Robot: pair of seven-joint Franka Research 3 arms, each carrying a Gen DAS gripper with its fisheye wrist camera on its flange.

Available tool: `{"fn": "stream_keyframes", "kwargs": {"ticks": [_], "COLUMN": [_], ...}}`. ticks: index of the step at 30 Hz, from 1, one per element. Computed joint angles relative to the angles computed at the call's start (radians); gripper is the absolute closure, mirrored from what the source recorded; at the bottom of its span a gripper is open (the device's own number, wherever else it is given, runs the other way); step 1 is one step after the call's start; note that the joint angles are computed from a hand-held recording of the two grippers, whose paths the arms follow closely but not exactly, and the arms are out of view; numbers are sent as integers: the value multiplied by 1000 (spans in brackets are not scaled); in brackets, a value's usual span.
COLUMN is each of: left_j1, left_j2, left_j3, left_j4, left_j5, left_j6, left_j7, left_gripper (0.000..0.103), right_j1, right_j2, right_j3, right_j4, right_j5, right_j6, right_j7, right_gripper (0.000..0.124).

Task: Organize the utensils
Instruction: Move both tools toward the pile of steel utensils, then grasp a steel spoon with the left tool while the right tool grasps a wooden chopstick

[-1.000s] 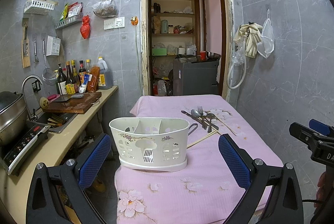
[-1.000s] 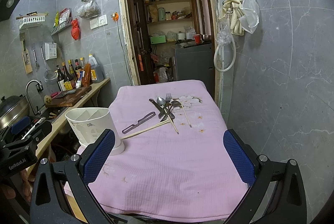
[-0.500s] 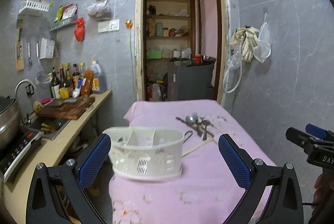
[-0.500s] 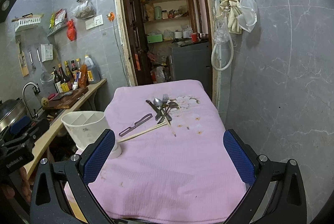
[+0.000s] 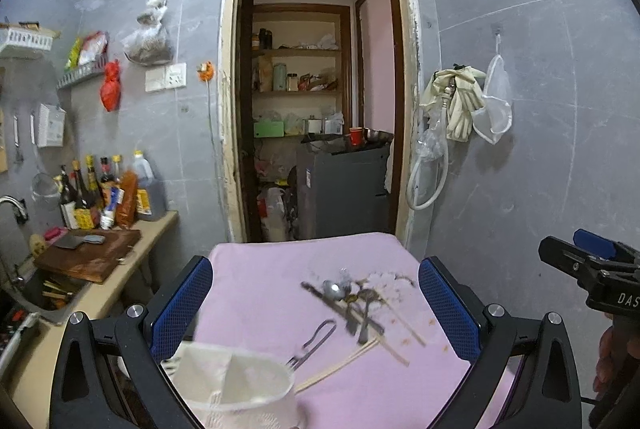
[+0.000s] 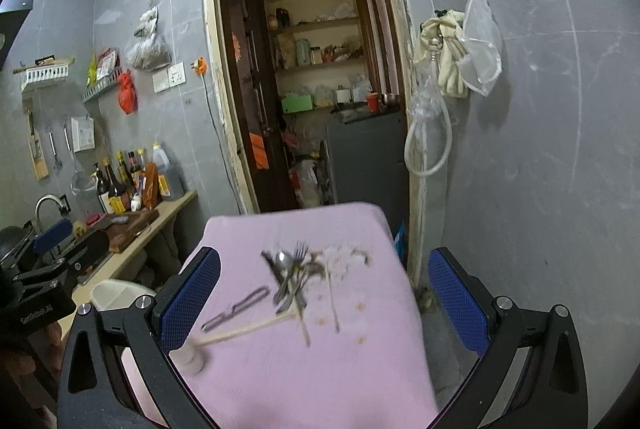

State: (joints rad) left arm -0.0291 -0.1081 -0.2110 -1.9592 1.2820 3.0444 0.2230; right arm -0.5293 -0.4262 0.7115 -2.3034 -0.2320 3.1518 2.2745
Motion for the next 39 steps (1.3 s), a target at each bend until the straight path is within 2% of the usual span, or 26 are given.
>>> {"fn": "stream_keyframes", "kwargs": {"ticks": [5, 7, 11, 14, 15, 18, 19, 22, 24, 25, 28, 32, 39], "left_j1": [-58, -86, -130, -131, -113, -89, -93, -119, -136, -141, -145, -147, -161], "left_j2": [172, 240, 371, 466, 505, 588, 605, 669, 715, 739, 797, 863, 973], "left_j3": [18, 27, 37, 7, -25, -74, -74, -61, -51, -50, -58, -67, -69], "left_j4": [174, 246, 388, 491, 528, 606, 624, 687, 739, 766, 823, 890, 1038], "left_j5": [-144, -200, -321, -469, -550, -699, -724, -782, -825, -852, -937, -1043, -1197], "left_j6": [-45, -68, -124, -182, -203, -239, -249, -292, -338, -364, -405, -450, -561], "left_j7": [134, 189, 317, 481, 566, 712, 735, 801, 841, 863, 930, 1012, 1148], "left_gripper": [0, 0, 5, 22, 29, 45, 47, 55, 72, 73, 75, 76, 82], "right_j1": [-80, -111, -61, -54, -43, -10, 4, 49, 70, 101, 124, 192, 254], "right_j2": [205, 312, 507, 637, 693, 786, 834, 915, 970, 998, 1070, 1175, 1264], "right_j3": [30, 49, 12, 37, 42, 40, 42, 27, 24, 3, 13, -17, -42], "right_j4": [134, 210, 361, 460, 506, 587, 631, 701, 741, 776, 828, 946, 1067], "right_j5": [-66, -122, -154, -94, -82, -48, -35, -1, 31, 61, 86, 138, 236], "right_j6": [62, 60, 8, -42, -71, -139, -176, -254, -297, -330, -384, -488, -603], "right_j7": [-59, -72, -144, -261, -298, -372, -403, -459, -499, -530, -574, -631, -744], "right_gripper": [24, 37, 54, 66, 70, 81, 85, 90, 92, 94, 97, 102, 110]}}
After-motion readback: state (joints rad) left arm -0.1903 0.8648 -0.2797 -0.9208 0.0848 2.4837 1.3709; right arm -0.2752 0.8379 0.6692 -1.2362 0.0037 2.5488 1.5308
